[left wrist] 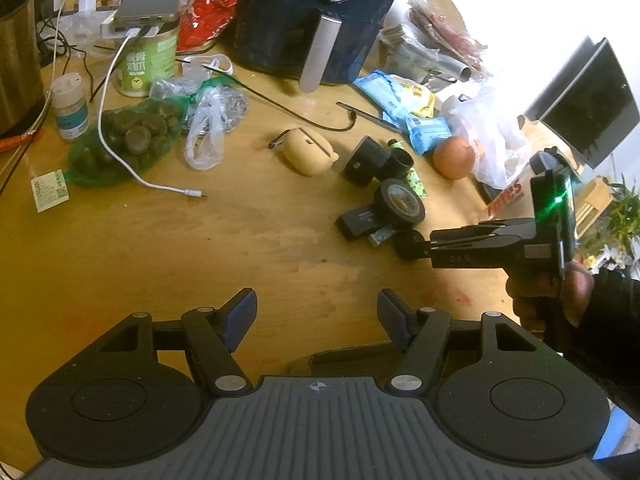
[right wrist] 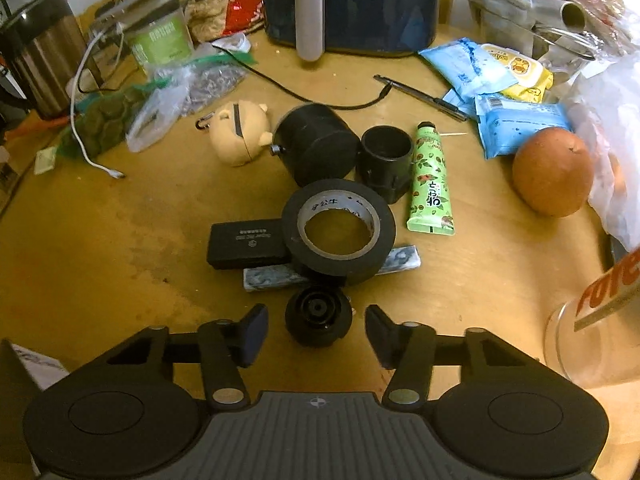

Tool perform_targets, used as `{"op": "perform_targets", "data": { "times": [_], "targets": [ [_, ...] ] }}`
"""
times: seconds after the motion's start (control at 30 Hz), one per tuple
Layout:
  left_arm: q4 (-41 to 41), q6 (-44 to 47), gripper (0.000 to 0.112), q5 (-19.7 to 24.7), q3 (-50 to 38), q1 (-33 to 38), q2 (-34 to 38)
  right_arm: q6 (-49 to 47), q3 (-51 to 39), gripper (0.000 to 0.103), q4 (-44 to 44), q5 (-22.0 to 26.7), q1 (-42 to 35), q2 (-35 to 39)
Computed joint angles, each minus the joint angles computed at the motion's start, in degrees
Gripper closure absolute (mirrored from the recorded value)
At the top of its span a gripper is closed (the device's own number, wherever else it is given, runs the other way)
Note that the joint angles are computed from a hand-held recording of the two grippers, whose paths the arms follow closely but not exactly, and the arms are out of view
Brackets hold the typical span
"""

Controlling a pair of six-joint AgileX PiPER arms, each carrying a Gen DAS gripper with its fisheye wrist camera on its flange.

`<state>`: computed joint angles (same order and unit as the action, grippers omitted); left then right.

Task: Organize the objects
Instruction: 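Grasp the small black round cap with the right gripper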

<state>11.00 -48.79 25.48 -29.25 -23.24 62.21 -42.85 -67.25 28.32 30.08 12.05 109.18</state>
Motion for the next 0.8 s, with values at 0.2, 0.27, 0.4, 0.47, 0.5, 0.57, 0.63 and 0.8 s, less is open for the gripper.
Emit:
{"op": "perform_targets", "data": {
  "times": [0.2,0.27,0.4,0.47,0.5,0.57,0.63,0.8],
  "targets": [
    [-3.77,4.13,0.046,-0.27,1.77,2.83,-1.84,4.57,-0.66,0.065,-2.61,-1.49,0.55,1.65],
    [-4.10,4.11,0.046,-0.28,2.26,3.20,-2.35,5.33,-0.73,0.065,-3.28,-1.66,0.75,1.67],
    [-2.57,1.39,0.046,0.39,2.80,2.50,-3.29,6.52,-0.64,0.065,-5.14,-2.14,1.40,1.58],
    [-0.53,-1.77,0.046,0.94,3.00,1.17,-3.78,7.08,-0.39,0.066,-6.36,-2.56,1.90,1.37],
    [0.63,-3.48,0.046,1.30,3.03,0.32,-3.96,7.18,-0.26,0.066,-6.85,-2.86,2.11,1.26],
    [3.19,-7.22,0.046,2.38,2.82,-1.50,-4.09,7.11,-0.04,0.073,-7.34,-3.17,2.37,1.01],
    [6.23,-11.61,0.046,3.57,2.39,-3.49,-4.28,5.01,0.43,0.072,-5.65,-3.28,2.17,0.31],
    [12.19,-19.86,0.046,6.15,1.11,-8.13,-3.86,-0.55,2.03,0.072,-0.59,-2.95,0.89,-1.64]
  ]
}}
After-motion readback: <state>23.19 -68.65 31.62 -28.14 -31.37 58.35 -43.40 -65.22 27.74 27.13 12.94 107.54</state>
